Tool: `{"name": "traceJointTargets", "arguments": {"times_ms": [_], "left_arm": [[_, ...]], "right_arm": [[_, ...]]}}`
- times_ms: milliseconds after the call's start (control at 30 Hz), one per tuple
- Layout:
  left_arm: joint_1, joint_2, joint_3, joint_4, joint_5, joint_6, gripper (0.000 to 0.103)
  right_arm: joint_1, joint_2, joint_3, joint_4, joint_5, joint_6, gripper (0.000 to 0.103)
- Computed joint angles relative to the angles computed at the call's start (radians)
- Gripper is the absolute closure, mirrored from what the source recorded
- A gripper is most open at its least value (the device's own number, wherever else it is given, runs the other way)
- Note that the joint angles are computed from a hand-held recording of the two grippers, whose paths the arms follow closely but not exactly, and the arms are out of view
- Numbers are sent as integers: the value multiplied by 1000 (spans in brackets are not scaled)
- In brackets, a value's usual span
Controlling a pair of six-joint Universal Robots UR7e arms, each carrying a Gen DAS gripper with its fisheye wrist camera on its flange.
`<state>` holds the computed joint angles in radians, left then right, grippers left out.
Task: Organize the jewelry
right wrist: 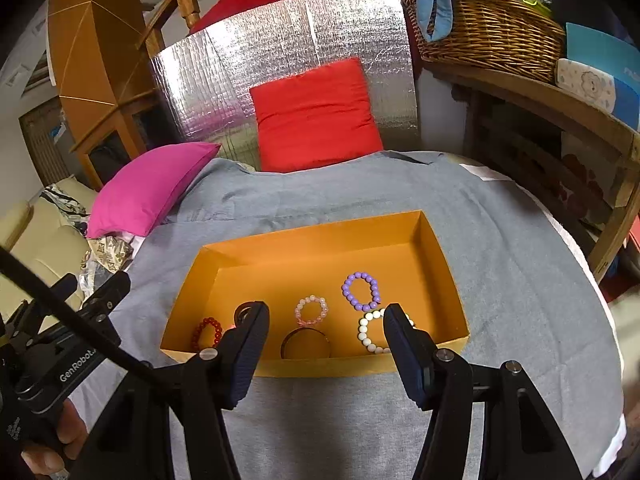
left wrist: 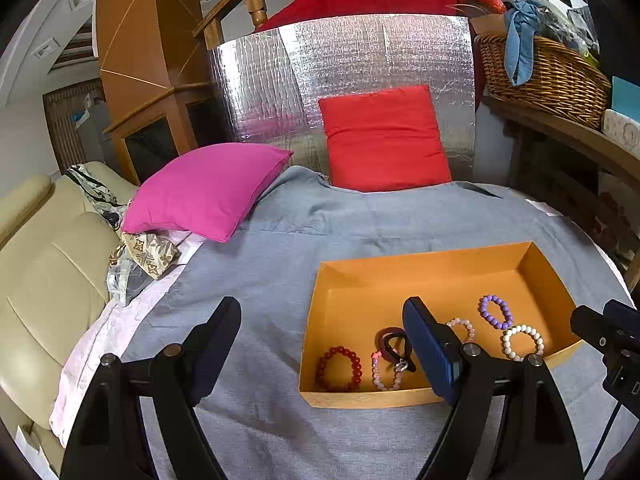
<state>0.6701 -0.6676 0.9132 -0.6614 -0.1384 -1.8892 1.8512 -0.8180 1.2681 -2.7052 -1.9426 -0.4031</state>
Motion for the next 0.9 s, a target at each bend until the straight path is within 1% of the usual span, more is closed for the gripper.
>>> {"name": "traceJointTargets", "arguments": {"times_ms": [67, 167, 233, 300, 367, 433, 500, 667, 900], "left_arm": [[0, -4, 9, -25, -1, 20, 20], [1, 3, -3, -7, -3, 10, 20], [2, -2, 7, -32, -3, 29, 20], [1, 3, -2, -11, -4, 14, 20], [2, -3, 11, -37, -4, 35, 19], [2, -1, 4, -20, -7, 22, 19], [3, -6, 12, -32, -7, 31, 19], [5, -5, 3, 2, -12, -2, 19], [10, -11, 17, -42, -14, 35, 19]], "right_arm": [[-2, -1, 0, 1, 2, 0, 40], [-3, -1, 0, 0, 1, 5, 40], [-4, -2, 0, -1, 2, 7, 40], [-4, -1, -1, 0, 1, 8, 40], [-4, 0, -2, -4, 2, 9, 40], [-2, 3, -2, -9, -3, 10, 39], [-2, 3, -3, -7, -2, 11, 40], [-2, 8, -8, -5, -1, 11, 39], [-1, 22, -25, 6, -6, 13, 39]]}}
